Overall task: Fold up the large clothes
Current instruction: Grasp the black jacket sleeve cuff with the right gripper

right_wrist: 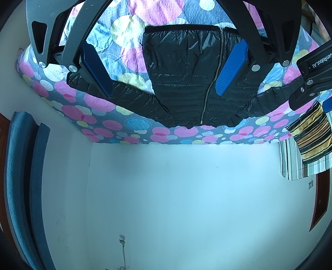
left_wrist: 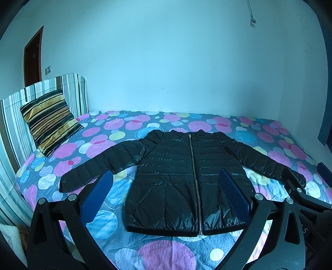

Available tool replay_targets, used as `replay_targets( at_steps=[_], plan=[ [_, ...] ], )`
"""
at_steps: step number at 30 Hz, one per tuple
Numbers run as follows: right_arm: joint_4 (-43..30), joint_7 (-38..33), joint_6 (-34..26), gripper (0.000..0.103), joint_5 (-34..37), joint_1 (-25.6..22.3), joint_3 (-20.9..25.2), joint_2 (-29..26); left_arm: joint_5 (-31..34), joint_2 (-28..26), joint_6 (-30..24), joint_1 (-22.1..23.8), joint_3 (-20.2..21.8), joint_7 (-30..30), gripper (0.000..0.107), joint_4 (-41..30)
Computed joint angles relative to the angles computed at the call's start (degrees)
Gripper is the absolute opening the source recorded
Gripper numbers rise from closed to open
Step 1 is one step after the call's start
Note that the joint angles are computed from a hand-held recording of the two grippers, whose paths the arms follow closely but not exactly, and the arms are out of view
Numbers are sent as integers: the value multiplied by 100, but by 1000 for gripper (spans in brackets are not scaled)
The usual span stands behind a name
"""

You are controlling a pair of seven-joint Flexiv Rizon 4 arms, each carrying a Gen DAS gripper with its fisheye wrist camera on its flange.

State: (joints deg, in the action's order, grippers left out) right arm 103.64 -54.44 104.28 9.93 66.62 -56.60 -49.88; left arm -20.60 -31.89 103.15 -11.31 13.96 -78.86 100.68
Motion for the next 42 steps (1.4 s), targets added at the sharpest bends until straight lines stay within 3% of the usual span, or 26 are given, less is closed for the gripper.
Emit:
replay_targets(
  at_steps=[8, 16, 23, 30, 35, 40, 41, 42],
  plan=[
    [-421, 132, -264, 98, -319, -505, 444, -54, 15, -413, -535, 47, 167, -184, 101, -551],
    [-1106, 596, -730, 98, -970, -1306, 1101, -238, 334, -1161, -1648, 274, 417, -657, 101, -1628],
    [-2186, 999, -1402, 98, -1732, -2350, 1948, -572, 639, -1963, -2579, 614, 468, -1126, 101, -2885],
    [-3546, 1414, -2483, 98, -2171, -3599, 2946, -1031, 931, -2705, -3259, 1040, 358, -1538, 101, -4161],
    [-4132, 1995, -3237, 98, -2253, -4216, 3267, -1341, 1199, -3072, -3774, 1235, 405, -1985, 101, -4821],
    [-4172, 2671, -3785, 97, -2459, -4526, 3217, -1470, 1511, -3209, -4130, 1395, 346, -2336, 101, -5108],
    [-4139, 2792, -3839, 95, -2494, -4583, 3216, -1468, 1581, -3216, -4150, 1426, 317, -2388, 101, -5120],
    [-4119, 2910, -3918, 85, -2543, -4626, 3208, -1464, 1656, -3229, -4200, 1451, 307, -2452, 101, -5148]
  ],
)
